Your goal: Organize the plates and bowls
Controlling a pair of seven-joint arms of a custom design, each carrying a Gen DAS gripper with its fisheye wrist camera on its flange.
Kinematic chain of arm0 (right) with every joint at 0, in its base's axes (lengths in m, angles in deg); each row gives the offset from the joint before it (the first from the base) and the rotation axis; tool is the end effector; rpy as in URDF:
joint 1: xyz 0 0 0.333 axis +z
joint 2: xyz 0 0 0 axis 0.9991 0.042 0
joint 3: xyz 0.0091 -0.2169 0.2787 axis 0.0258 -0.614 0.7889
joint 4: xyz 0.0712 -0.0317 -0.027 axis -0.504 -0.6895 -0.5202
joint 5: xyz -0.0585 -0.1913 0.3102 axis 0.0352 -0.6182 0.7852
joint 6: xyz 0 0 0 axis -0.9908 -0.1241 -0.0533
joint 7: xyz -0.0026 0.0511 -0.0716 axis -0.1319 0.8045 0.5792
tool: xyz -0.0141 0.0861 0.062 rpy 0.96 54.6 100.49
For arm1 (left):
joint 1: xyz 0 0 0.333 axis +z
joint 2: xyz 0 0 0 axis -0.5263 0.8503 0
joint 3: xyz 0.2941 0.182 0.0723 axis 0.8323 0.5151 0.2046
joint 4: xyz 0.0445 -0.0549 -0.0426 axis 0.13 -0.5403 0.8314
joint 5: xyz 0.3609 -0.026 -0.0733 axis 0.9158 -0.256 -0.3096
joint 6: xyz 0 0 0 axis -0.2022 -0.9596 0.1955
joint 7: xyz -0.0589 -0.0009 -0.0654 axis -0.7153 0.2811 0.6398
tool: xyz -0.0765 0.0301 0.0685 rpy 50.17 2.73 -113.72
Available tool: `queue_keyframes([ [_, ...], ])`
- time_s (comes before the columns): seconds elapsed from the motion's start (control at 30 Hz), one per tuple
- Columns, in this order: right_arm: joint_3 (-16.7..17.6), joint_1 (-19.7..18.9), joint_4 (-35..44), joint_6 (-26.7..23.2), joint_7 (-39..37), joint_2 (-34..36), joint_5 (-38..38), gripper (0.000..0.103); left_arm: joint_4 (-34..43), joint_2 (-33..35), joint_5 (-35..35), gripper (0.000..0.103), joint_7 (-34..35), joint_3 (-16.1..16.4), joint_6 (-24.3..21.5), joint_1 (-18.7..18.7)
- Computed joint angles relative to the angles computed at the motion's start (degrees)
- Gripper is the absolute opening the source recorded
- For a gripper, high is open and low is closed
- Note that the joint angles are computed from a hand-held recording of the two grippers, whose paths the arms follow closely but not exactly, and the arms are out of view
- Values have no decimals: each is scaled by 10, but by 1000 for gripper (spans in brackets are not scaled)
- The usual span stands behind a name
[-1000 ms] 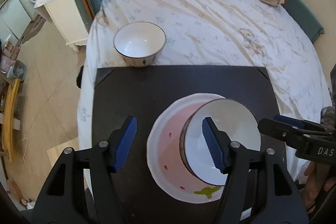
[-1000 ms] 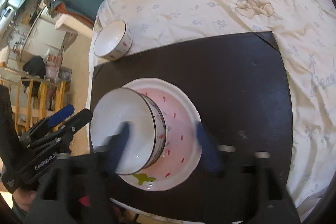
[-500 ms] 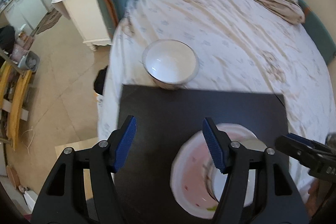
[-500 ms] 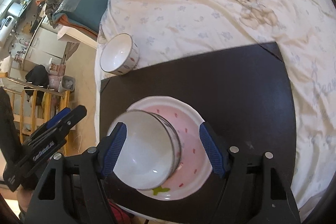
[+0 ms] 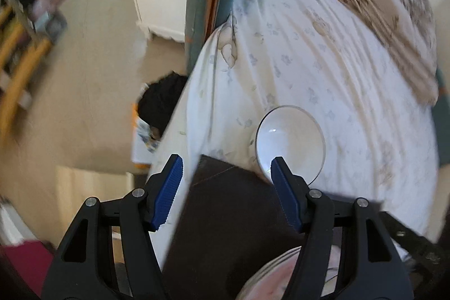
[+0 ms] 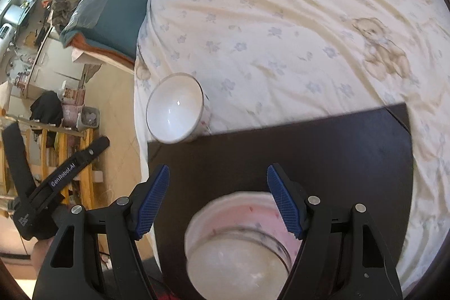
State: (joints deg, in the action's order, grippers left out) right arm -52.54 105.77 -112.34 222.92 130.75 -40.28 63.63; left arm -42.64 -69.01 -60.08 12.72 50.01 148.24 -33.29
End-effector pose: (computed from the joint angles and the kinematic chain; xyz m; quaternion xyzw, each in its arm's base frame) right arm 0.5113 0.2254 0.5803 -0.5006 0.8344 0.0401 0.2269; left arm 0.6145 -0.1049 0.5689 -0.7017 0.6871 -0.1870 0.0214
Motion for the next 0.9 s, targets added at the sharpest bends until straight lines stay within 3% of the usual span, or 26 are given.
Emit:
queue_keyframes([
  [0.23, -2, -4, 86, -9, -17, 98, 37, 75, 44, 51, 5, 60, 33, -9, -28, -6],
  [0.33, -3, -3, 125, -28, -20, 141, 23, 74, 69, 81, -12, 50, 50, -16, -53, -5],
  [0.43, -3, -4, 140, -28, -23, 168, 26, 63, 79, 98, 9, 46, 60, -18, -53, -17],
  [0.47, -3, -5, 142, -28, -23, 173, 28, 53, 85, 106, 17, 38, 63, -18, -51, -21],
  [0.57, -2, -7, 162, -46, -31, 200, 29, 39, 112, 131, 16, 19, 62, -21, -70, -24],
  [0.7, -2, -8, 177, -55, -38, 221, 32, 25, 123, 145, 9, 10, 66, -24, -81, -25],
  [0.73, -1, -7, 181, -59, -43, 225, 29, 15, 116, 141, 16, 8, 73, -25, -74, -27],
  [0.9, -6, 7, 196, -80, -44, 231, -10, 12, 110, 131, 21, 7, 83, -24, -75, -28],
])
